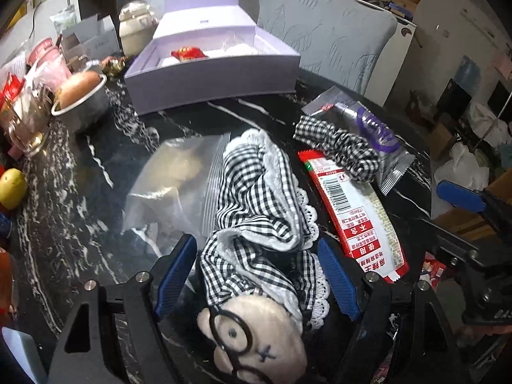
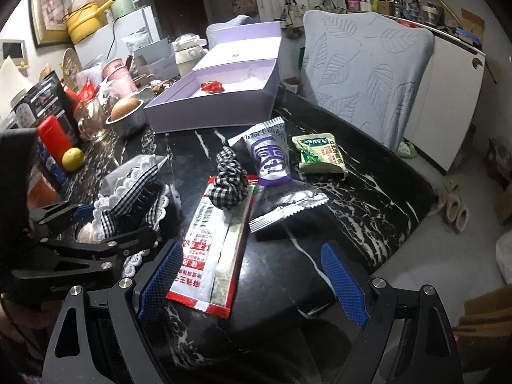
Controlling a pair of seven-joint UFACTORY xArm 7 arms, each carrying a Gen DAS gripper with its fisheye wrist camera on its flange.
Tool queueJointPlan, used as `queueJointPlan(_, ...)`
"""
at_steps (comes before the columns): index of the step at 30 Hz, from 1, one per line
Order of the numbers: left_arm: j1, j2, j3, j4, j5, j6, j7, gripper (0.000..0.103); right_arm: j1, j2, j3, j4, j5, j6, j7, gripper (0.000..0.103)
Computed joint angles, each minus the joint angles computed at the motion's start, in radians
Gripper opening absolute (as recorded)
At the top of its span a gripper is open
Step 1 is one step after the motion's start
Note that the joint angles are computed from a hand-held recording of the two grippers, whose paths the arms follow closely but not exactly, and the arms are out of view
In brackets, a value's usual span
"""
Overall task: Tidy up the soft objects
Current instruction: 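Grasp the gingham plush doll with the left gripper while the right gripper grasps the gingham scrunchie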
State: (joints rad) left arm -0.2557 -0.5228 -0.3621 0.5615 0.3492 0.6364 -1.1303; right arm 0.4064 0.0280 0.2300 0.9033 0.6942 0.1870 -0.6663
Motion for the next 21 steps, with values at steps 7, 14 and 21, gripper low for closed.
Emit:
queueJointPlan(7, 0.02, 0.031, -0.012, 0.008, 0.044, -0.002, -0.023, 0.071, 0.0, 0.003, 0.0, 0.003, -0.029, -0.01, 0.015, 0.089)
queueJointPlan(14, 0.009, 0.014, -0.003, -0.004, 0.065, -0.007, -0.024, 0.05, -0.016, 0.026, 0.018, 0.048, 0.135, 0.062, -0.102, 0.089)
queueJointPlan(21, 0.013, -0.058, -0.021, -0.021, 0.049, 0.032, -0.044, 0.05, -0.019, 0.063, 0.032, 0.1, 0.166, 0.085, -0.164, 0.079)
